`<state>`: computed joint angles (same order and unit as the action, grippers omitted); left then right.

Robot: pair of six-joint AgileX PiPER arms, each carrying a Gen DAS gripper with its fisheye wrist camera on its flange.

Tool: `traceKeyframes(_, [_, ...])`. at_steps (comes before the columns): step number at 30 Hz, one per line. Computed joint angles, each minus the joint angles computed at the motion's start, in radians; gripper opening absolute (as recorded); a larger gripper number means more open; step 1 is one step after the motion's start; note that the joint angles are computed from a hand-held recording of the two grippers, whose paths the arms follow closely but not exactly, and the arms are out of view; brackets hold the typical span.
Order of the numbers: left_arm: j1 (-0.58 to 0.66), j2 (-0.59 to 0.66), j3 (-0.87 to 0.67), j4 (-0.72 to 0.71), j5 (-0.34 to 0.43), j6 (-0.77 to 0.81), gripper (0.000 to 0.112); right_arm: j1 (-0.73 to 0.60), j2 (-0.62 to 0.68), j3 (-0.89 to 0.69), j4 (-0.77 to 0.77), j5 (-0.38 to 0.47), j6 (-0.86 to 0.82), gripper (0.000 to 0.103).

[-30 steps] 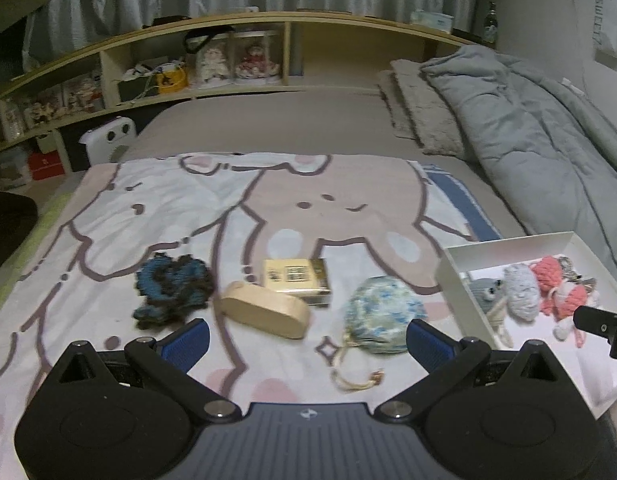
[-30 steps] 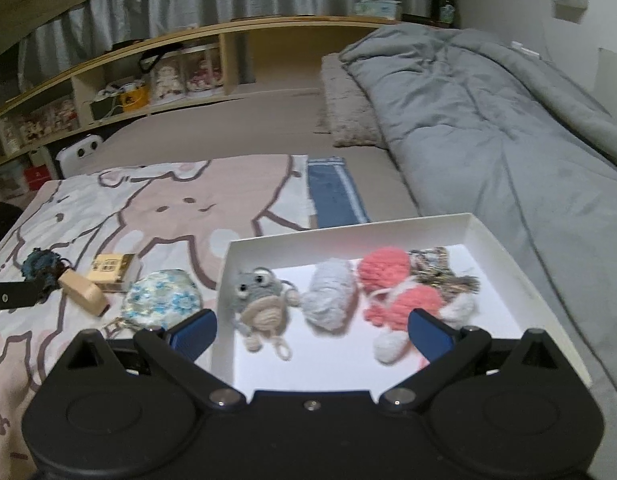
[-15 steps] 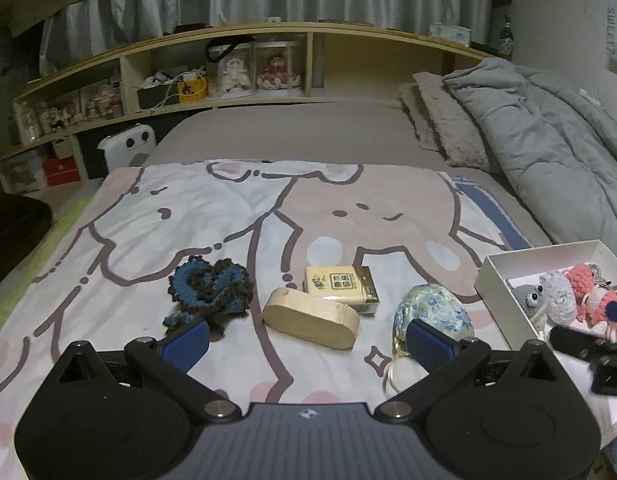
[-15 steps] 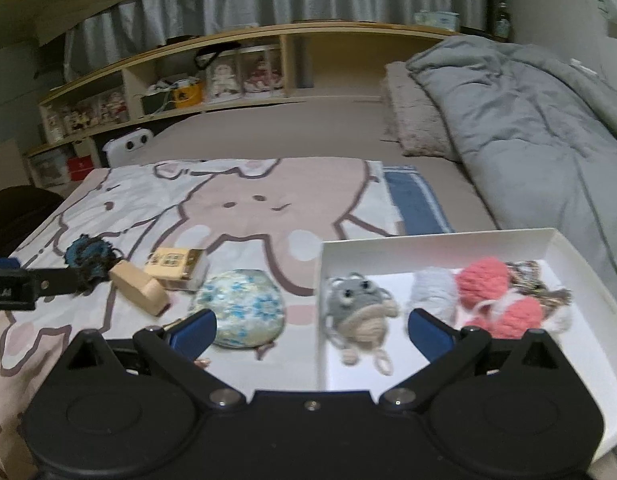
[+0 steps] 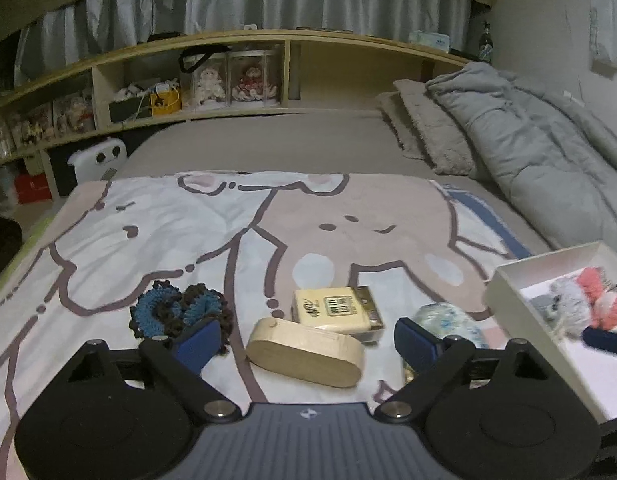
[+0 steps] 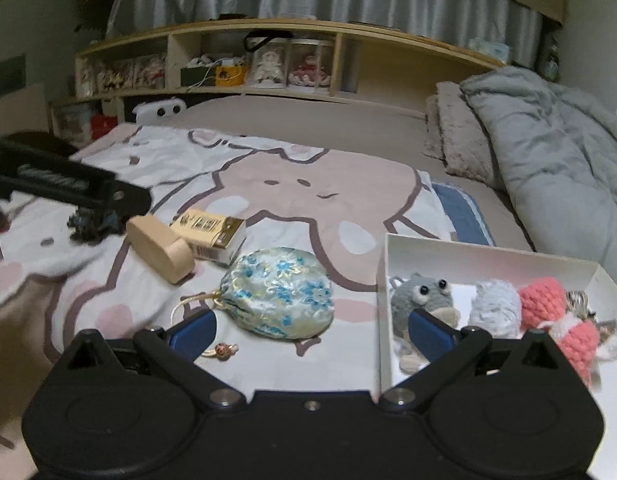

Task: Organize objects
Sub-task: 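Move the left tool to the wooden oval box while the right tool approaches the floral pouch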

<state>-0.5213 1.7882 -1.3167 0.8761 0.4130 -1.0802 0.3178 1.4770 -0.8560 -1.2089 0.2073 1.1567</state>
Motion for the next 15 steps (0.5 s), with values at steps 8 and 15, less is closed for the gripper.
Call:
traceKeyframes(8, [0.034,0.075,0.005,0.12,-0.083,-0.051,0.095,0.099,0.101,-0.037,-0.159,0.117,0.028,0.09])
traceKeyframes(15, [0.063,0.155,-0.048,0.023,-0.102,0.114,0.1,0.146,0.19,-0.091,-0.226,0.172,-0.17,0.076])
